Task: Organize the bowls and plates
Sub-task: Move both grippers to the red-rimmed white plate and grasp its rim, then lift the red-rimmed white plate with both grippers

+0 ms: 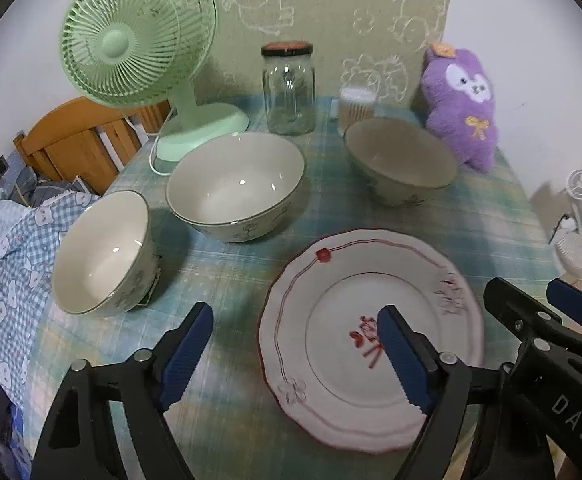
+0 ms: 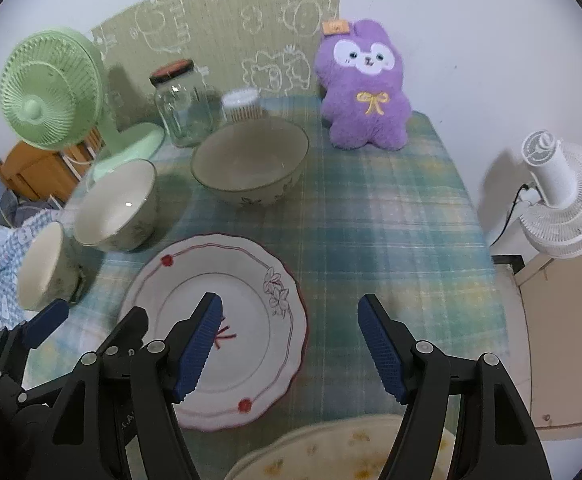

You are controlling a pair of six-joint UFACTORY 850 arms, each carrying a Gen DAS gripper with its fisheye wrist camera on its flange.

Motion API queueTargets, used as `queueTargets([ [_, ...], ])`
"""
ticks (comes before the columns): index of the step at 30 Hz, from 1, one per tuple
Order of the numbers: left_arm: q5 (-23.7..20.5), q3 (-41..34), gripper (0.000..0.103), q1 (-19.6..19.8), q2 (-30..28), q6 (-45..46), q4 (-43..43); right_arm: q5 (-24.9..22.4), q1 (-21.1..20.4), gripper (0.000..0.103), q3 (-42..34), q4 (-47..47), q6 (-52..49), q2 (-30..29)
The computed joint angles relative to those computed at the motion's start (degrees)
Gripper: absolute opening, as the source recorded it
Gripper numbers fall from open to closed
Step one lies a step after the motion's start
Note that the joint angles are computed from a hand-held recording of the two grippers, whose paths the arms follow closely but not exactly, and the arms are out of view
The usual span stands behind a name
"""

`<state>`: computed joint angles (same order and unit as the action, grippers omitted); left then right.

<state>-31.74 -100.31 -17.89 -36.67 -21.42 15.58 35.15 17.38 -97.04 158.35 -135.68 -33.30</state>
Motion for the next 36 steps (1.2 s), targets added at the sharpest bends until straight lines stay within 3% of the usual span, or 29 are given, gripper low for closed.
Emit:
queueTargets([
  [4,-1.3,-2.2,0.077,-0.1,-2.7,-2.2,2.2,0.2,-0.5,0.073,-2.2,1.3,-1.5,-3.2],
  [6,-1.9,-3.0,0.076,0.1,-3.8,-1.6,1.2,0.5,-0.5,0.067,-3.0,0.9,-1.3,-4.3],
  [13,-2.7,-4.0,0.054,0.6,-5.8,-0.2,-2.7,1.5,-0.7,0.06,-5.4,2.3,-2.5,-7.3],
  [19,-3.5,-4.1,0.052,0.2,-5.9,-2.4,-0.5,3.0,-1.2,0.05,-7.4,8.1,-6.9,-9.3],
  [25,-5.1,-5.4,0.049,0.3,-6.5,-3.0,-0.9,6.0,-0.7,0.046,-9.6,5.8,-4.9,-10.5],
  [36,-4.8,-3.4,0.049,0.4,-4.7,-0.6,-3.0,5.8,0.1,0.046,-6.9,3.2,-2.5,-8.2],
])
